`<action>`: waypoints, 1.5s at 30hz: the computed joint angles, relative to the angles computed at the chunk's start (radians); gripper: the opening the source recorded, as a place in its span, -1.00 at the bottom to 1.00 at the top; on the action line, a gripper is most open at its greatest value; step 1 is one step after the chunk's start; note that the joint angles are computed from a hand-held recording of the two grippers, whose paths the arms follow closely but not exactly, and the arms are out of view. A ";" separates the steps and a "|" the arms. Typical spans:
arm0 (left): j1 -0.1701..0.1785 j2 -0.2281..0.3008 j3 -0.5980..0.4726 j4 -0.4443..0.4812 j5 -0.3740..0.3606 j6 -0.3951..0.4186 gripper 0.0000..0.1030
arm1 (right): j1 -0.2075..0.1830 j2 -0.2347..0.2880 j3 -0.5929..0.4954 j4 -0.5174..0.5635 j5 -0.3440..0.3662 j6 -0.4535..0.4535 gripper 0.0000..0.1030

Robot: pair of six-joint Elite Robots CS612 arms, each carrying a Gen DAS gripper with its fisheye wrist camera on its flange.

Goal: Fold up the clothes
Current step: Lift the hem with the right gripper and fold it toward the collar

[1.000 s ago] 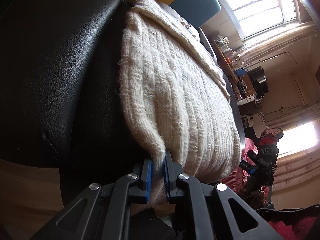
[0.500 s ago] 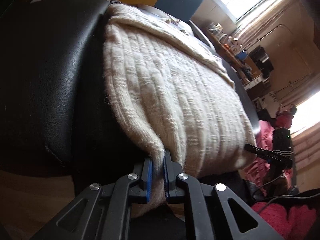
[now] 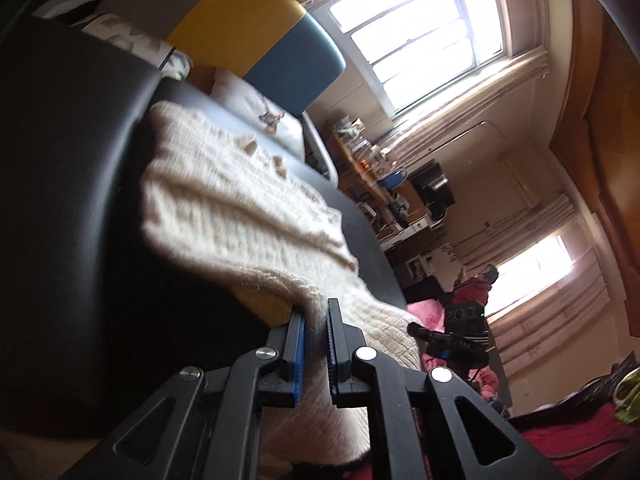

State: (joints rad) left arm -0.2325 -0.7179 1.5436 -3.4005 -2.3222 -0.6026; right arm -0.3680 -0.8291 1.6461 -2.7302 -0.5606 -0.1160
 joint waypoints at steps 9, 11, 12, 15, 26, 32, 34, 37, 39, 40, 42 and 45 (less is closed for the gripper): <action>0.014 0.180 -0.378 0.061 0.065 -0.143 -0.85 | 0.021 0.152 -0.300 -0.034 -0.001 0.159 -0.75; 0.014 0.244 -0.500 0.179 0.105 -0.168 -0.85 | 0.028 0.211 -0.408 -0.011 -0.023 0.205 -0.75; 0.013 0.272 -0.548 0.256 0.128 -0.177 -0.85 | 0.034 0.241 -0.465 0.026 -0.057 0.215 -0.75; 0.013 0.341 -0.651 0.445 0.128 -0.185 -0.85 | 0.046 0.336 -0.636 0.189 -0.134 0.237 -0.75; 0.006 0.202 -0.349 0.394 0.094 -0.145 -0.86 | 0.022 0.258 -0.472 0.332 -0.114 0.058 -0.82; 0.018 0.160 -0.259 0.327 0.003 -0.253 -0.84 | 0.003 0.192 -0.402 0.608 0.020 -0.083 -0.40; 0.023 0.163 -0.254 0.284 -0.025 -0.296 -0.83 | 0.008 0.185 -0.427 0.777 0.048 -0.224 0.42; 0.028 0.188 -0.283 0.219 -0.084 -0.370 -0.83 | 0.014 0.188 -0.472 1.036 0.102 -0.427 0.63; 0.031 0.206 -0.304 0.166 -0.124 -0.422 -0.82 | 0.017 0.192 -0.479 1.071 0.136 -0.459 0.63; 0.031 0.220 -0.325 0.141 -0.146 -0.458 -0.81 | 0.017 0.194 -0.474 1.025 0.164 -0.429 0.66; 0.032 0.253 -0.367 0.043 -0.132 -0.593 -0.81 | 0.017 0.199 -0.451 0.860 0.224 -0.311 0.66; 0.033 0.302 -0.429 -0.101 -0.055 -0.812 -0.68 | 0.011 0.236 -0.453 0.546 0.290 -0.038 0.68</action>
